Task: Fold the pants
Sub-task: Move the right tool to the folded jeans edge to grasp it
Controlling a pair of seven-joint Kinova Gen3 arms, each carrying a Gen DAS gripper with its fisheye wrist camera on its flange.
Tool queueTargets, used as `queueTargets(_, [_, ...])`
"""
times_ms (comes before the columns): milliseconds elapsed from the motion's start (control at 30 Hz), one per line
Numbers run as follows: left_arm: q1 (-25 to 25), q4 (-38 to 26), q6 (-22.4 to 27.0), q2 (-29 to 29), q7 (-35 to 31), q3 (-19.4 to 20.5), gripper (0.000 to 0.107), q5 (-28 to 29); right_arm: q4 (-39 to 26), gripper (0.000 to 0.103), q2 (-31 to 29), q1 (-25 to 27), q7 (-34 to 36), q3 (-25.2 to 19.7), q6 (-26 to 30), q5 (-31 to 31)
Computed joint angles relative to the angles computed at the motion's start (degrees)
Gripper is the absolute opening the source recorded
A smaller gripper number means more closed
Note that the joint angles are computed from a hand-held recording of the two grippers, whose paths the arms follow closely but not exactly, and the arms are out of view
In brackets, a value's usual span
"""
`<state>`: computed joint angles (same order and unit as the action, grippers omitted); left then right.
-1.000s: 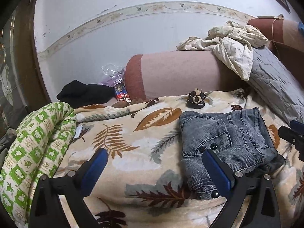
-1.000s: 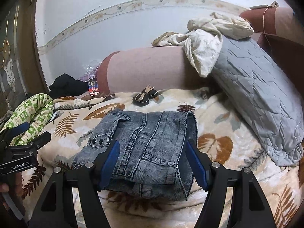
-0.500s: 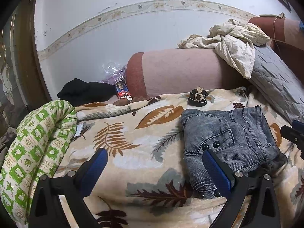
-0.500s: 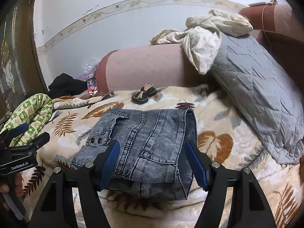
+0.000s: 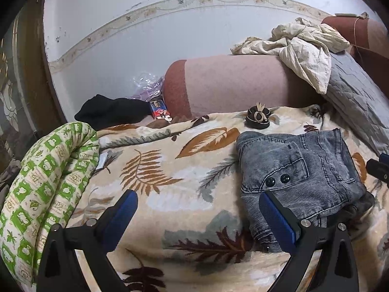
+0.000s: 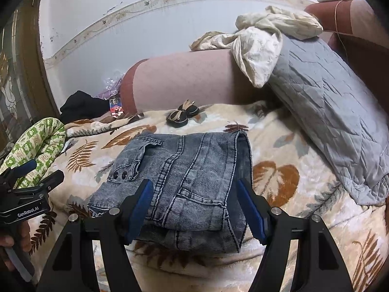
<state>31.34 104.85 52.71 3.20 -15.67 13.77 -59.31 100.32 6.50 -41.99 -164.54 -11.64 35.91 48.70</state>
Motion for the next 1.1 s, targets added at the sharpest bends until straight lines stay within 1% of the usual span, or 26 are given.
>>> queueTargets(33, [-1.3, 0.0, -1.1, -0.2, -1.3, 0.3, 0.101, 1.1, 0.1, 0.072, -0.1, 0.1, -0.2, 0.1, 0.0, 0.0])
queueTargets(100, [-6.3, 0.3, -5.5, -1.0, -5.8, 1.9, 0.101, 5.5, 0.1, 0.072, -0.3, 0.6, -0.6, 0.4, -0.1, -0.3])
queueTargets(133, [-8.9, 0.4, -7.9, -1.2, -8.1, 2.8, 0.101, 7.9, 0.2, 0.072, -0.4, 1.9, -0.8, -0.2, -0.3, -0.7])
queueTargets(200, [-14.2, 0.0, -12.5, -0.6, -12.8, 4.9, 0.101, 12.5, -0.3, 0.072, -0.4, 6.8, 0.1, -3.4, -0.3, -2.8])
queueTargets(267, [-19.5, 0.1, -17.2, -0.7, -16.8, 7.2, 0.101, 17.2, -1.2, 0.072, 0.0, 12.1, 3.9, -6.2, -1.2, -7.2])
queueTargets(333, [-24.8, 0.3, -21.0, -1.1, -21.3, 9.8, 0.101, 21.9, -1.8, 0.072, 0.5, 17.5, 6.2, -9.5, -1.7, -10.1])
queueTargets(400, [-30.2, -0.5, -22.1, -0.6, -25.9, 13.6, 0.101, 26.5, -2.4, 0.072, 1.2, 22.8, 10.3, -12.1, -3.5, -14.7])
queueTargets(500, [-38.1, -0.9, -24.3, 0.5, -30.7, 19.2, 0.101, 33.5, -2.6, 0.072, 3.3, 30.7, 16.5, -16.7, -7.2, -21.7])
queueTargets(567, [-43.4, -1.1, -25.4, 1.8, -33.5, 23.4, 0.101, 38.2, -3.3, 0.072, 5.7, 36.0, 20.7, -21.2, -7.8, -26.4])
queueTargets(633, [-48.7, -1.2, -26.8, 3.1, -36.5, 27.6, 0.101, 42.8, -4.5, 0.072, 8.4, 41.3, 24.5, -26.4, -7.0, -31.0])
queueTargets(667, [-50.7, -1.3, -27.2, 3.7, -38.7, 29.1, 0.101, 45.2, -4.7, 0.072, 9.4, 43.1, 26.5, -28.0, -7.2, -33.4])
queueTargets(700, [-51.7, -1.6, -27.1, 4.3, -41.0, 29.6, 0.101, 47.5, -4.7, 0.072, 9.7, 43.9, 28.7, -28.4, -7.4, -35.7])
queueTargets(733, [-51.5, -1.9, -27.0, 4.8, -43.3, 29.0, 0.101, 49.8, -4.6, 0.072, 9.8, 43.8, 30.7, -27.8, -7.8, -37.7])
queueTargets(767, [-50.3, -2.1, -26.8, 5.1, -45.7, 27.4, 0.101, 52.1, -4.3, 0.072, 9.4, 42.6, 32.0, -26.2, -8.8, -38.7])
queueTargets(833, [-45.8, -2.6, -26.1, 5.7, -49.7, 22.1, 0.101, 56.1, -4.0, 0.072, 8.9, 38.7, 36.0, -20.9, -9.8, -42.8])
queueTargets(867, [-43.4, -2.8, -25.8, 6.0, -50.5, 19.4, 0.101, 57.1, -4.0, 0.072, 8.9, 36.8, 37.7, -18.3, -9.7, -45.1])
queueTargets(933, [-38.7, -3.1, -25.5, 6.4, -52.5, 14.1, 0.101, 59.7, -3.5, 0.072, 8.9, 35.4, 41.2, -15.6, -10.5, -49.8])
queueTargets(967, [-37.5, -3.0, -25.7, 6.4, -54.6, 12.4, 0.101, 62.0, -3.3, 0.072, 8.8, 33.8, 42.9, -13.3, -10.6, -52.0])
queueTargets(1000, [-37.0, -2.6, -26.4, 6.3, -56.4, 11.8, 0.101, 64.4, -3.4, 0.072, 8.9, 32.7, 44.1, -11.7, -10.5, -53.3])
queueTargets(1033, [-37.7, -2.2, -27.0, 6.3, -58.4, 12.3, 0.101, 66.7, -3.4, 0.072, 8.8, 32.2, 44.5, -11.1, -10.5, -53.7])
queueTargets(1067, [-39.0, -2.0, -27.4, 6.5, -60.5, 13.8, 0.101, 69.0, -3.2, 0.072, 8.7, 31.7, 44.2, -10.6, -10.7, -53.5])
queueTargets(1100, [-39.9, -1.9, -27.6, 6.6, -62.7, 14.7, 0.101, 71.4, -3.0, 0.072, 8.6, 32.2, 44.2, -11.1, -10.9, -53.4])
